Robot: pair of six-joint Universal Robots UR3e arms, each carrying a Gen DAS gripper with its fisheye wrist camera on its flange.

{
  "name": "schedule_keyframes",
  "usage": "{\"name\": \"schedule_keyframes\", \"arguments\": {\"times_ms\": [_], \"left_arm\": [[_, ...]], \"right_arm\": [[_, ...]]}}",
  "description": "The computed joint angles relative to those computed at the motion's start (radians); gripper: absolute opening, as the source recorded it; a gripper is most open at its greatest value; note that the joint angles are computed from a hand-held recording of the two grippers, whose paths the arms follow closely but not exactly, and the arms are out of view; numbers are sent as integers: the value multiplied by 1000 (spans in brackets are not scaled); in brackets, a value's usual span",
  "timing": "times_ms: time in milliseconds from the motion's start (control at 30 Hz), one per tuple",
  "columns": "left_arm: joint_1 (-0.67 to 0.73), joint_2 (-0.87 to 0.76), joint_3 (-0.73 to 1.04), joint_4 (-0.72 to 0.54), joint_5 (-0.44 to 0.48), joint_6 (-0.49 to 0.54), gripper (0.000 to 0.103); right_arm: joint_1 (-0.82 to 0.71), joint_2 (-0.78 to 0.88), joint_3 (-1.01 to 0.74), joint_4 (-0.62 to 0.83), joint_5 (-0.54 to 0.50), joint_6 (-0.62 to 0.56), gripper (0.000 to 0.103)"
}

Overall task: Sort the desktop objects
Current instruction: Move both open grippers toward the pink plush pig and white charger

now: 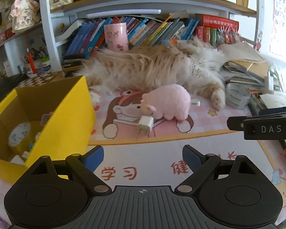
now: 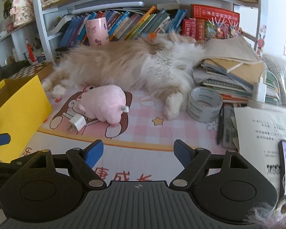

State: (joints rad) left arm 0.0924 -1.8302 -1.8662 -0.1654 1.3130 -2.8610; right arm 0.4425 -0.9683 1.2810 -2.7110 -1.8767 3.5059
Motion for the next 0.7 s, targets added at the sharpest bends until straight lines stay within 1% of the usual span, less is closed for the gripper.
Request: {"name": "schedule_keyframes", "arguments": {"times_ms": [233,400,467,533,633,700], "left_arm": [[-29,-104,81,14,23,-37,89],[-55,-200,179,12,56,-78,82],[-66,-237,224,0,63,-78,76],[-76,-273,271,-12,66,-72,72],[-88,-327,338,-24,75,-68,71],[-95,-368,392,-42,85,-65,66]], "right_arm": [[-14,22,-40,1,12,-21,80],[-21,46,-73,12,23,-24,80],[-26,65,-102,18,31,-30,80],[-32,97,-158,42,44,-42,80],[-48,160,-277,101,85,-77,80],[-58,202,-360,141,113,-110,80]]}}
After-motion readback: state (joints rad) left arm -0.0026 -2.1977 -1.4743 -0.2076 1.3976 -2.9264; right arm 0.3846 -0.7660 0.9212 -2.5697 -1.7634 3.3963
